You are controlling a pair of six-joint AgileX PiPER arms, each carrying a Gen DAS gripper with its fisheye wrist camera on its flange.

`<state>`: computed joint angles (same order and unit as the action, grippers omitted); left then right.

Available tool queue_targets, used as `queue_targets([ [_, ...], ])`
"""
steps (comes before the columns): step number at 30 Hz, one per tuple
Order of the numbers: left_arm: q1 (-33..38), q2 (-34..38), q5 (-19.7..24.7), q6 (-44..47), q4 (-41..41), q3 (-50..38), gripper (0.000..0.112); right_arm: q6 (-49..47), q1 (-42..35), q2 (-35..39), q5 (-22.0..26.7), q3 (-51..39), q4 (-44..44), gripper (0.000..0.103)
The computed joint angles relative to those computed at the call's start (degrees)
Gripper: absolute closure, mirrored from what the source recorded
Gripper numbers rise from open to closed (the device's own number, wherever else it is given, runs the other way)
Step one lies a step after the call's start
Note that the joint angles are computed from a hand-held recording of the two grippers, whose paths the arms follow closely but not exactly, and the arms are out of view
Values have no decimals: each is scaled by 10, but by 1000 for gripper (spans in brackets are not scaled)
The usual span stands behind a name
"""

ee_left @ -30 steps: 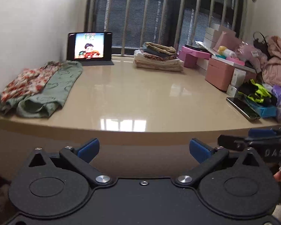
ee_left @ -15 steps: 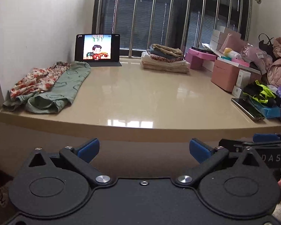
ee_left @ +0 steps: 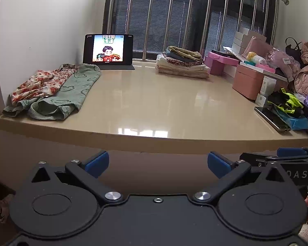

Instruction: Fold clothes

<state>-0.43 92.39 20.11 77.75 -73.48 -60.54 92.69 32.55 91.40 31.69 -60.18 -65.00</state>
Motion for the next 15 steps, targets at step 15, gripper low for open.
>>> queue_targets([
  [15, 3, 2, 8, -4, 7, -5, 9, -11, -1, 0, 2, -2, 8, 1],
])
